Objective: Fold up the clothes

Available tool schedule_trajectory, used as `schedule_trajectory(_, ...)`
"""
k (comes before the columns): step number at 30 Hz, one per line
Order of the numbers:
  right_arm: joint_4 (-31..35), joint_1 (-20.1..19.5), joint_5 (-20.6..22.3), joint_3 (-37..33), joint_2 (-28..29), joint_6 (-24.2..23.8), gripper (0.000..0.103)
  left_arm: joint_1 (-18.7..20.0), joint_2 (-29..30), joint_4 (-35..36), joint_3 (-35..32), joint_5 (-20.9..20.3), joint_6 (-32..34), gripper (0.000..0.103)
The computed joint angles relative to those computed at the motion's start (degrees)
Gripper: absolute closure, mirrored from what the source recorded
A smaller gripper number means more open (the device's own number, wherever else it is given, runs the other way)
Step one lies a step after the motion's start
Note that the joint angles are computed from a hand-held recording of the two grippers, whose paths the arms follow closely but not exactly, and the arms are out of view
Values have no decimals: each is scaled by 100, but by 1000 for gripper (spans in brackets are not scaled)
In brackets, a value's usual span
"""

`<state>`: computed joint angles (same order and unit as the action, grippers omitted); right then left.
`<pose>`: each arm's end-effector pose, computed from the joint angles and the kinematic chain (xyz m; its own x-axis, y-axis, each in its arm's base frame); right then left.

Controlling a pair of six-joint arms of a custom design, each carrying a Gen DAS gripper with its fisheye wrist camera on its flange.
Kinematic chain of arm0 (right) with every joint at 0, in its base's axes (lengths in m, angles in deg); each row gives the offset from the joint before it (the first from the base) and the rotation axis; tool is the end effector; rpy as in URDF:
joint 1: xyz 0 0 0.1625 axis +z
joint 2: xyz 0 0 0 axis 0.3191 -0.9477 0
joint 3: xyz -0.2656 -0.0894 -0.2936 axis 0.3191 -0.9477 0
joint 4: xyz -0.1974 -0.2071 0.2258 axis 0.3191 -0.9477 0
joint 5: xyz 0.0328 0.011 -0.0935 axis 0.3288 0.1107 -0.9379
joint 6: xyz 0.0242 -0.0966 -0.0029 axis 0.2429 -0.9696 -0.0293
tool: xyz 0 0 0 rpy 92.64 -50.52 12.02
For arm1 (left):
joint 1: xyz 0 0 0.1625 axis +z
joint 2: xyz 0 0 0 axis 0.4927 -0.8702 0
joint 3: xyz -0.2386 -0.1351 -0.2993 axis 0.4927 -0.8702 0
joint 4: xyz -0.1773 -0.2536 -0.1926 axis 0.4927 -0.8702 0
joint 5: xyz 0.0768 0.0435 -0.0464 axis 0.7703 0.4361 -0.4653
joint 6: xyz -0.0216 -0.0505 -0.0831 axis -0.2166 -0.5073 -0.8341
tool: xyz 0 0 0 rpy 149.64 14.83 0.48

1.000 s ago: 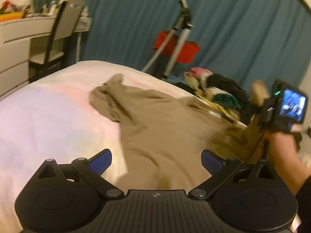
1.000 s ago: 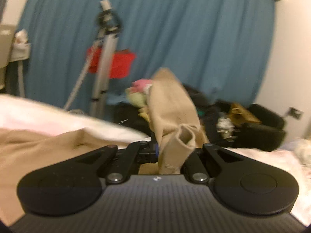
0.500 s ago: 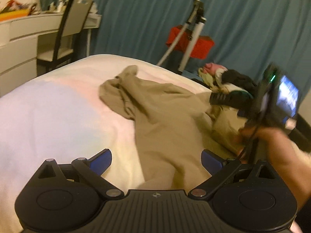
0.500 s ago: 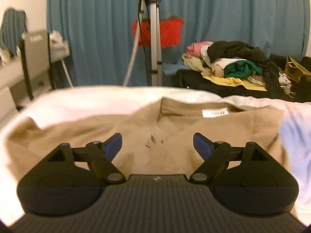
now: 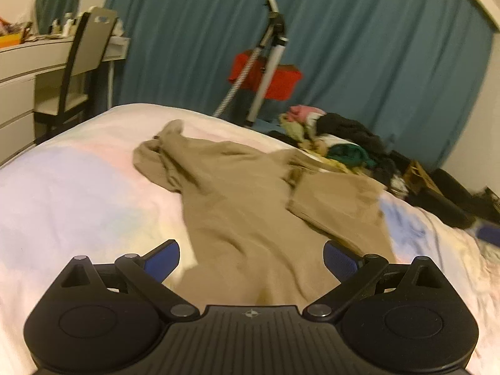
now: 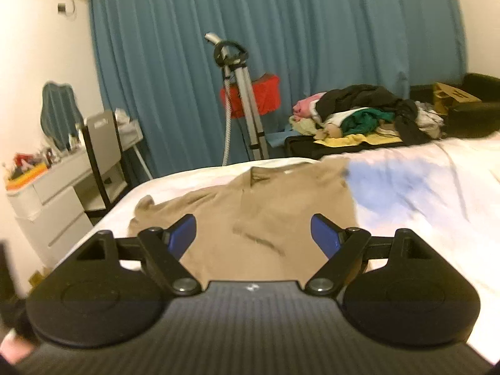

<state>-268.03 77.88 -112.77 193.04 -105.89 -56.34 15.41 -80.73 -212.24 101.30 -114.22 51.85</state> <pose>0.1660 -0.5511 0.3333 -0.8625 0.0176 0.5057 -0.4629 0.3763 -0.8026 -0.3181 -0.6073 0.1165 -0.8834 0.0858 -0.4606 0.4242 0.5639 -0.7085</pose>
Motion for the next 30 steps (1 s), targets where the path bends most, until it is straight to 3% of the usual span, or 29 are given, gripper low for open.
schedule_trajectory(4,-691,-93,21,1386,-834,355,21,-178,-91,77,245,-179,46,4)
schedule_trajectory(9,-1254,-244,-82,2298,-1489,112,21,-360,-52,612,289,-429,71,5)
schedule_trajectory(14,-1878,-645,345,2928,-2241,521,21,-473,-22,1615,162,-1379,-776,8)
schedule_trajectory(17,-2512,-789,315,3093,-2446,317,21,-600,196,2127,-110,-1867,-1060,16)
schedule_trajectory(19,-2725,-1053,614,3221,-2616,552,19,-717,393,2475,-347,-2079,-1182,19)
schedule_trajectory(22,-2672,-1712,1544,3520,-2981,1401,19,-896,716,2910,-743,-2319,-1301,22)
schedule_trajectory(24,-2703,-2040,1938,3636,-3025,1946,19,-984,928,3230,-1027,-2421,-1294,28)
schedule_trajectory(25,-2793,-2092,1926,3661,-2955,2134,19,-1038,1049,3407,-1184,-2452,-1257,32)
schedule_trajectory(27,-2912,-1955,1553,3621,-2743,2070,19,-1094,1307,3599,-1444,-2577,-1035,38)
schedule_trajectory(30,-3057,-1891,1435,3591,-2563,1803,19,-1028,1578,3518,-1602,-3121,-748,50)
